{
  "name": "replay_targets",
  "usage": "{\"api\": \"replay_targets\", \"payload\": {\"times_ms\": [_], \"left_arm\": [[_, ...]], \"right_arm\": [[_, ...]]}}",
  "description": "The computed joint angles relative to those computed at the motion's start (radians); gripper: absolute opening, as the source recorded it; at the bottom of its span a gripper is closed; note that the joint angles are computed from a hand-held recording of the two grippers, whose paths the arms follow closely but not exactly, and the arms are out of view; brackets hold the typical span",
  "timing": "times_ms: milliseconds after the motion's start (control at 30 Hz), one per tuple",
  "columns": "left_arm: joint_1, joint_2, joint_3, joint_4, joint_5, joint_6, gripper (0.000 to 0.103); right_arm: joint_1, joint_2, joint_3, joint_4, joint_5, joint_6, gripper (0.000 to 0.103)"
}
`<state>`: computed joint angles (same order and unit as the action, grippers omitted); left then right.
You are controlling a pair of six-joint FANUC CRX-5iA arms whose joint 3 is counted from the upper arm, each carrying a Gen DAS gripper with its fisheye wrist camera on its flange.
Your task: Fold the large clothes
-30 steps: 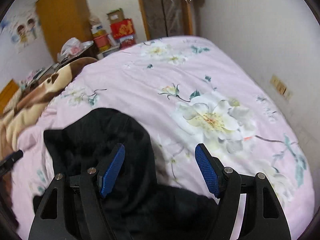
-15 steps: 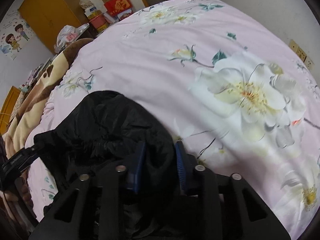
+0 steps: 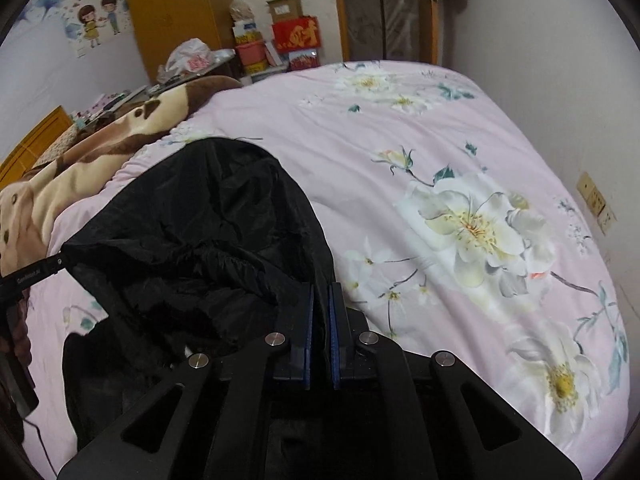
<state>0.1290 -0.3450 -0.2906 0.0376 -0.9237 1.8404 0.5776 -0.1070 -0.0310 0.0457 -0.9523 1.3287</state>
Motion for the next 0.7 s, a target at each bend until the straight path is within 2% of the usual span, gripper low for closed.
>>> {"api": "replay_targets", "payload": {"times_ms": [167,267,333,433,467,533,567,700], "left_arm": [[0.019,-0.155,-0.129,0.024,0.006,-0.052,0.005],[0.035,-0.216,-0.183,0.038,-0.02,-0.09,0.007],[0.085,-0.264,-0.237,0.127,-0.045,-0.176,0.007],[0.132,-0.322,-0.273,0.195,-0.09,-0.244,0.02],[0.145,-0.342,-0.283,0.211,-0.102,-0.257,0.029],[0.181,-0.39,-0.304,0.25,-0.133,-0.294,0.041],[0.197,-0.409,-0.313,0.267,-0.148,-0.319,0.044],[0.278,-0.491,-0.336,0.292,-0.253,-0.372,0.045]], "right_arm": [[0.036,-0.131,-0.131,0.066,0.037,-0.015,0.006],[0.045,-0.186,-0.178,0.073,0.03,-0.029,0.005],[0.048,-0.215,-0.206,0.08,0.015,-0.039,0.005],[0.041,-0.241,-0.235,0.081,0.005,-0.052,0.005],[0.039,-0.247,-0.242,0.082,0.001,-0.068,0.005],[0.036,-0.256,-0.252,0.08,-0.004,-0.092,0.004],[0.041,-0.261,-0.261,0.094,-0.003,-0.104,0.004],[0.042,-0.284,-0.28,0.098,-0.006,-0.136,0.002]]}}
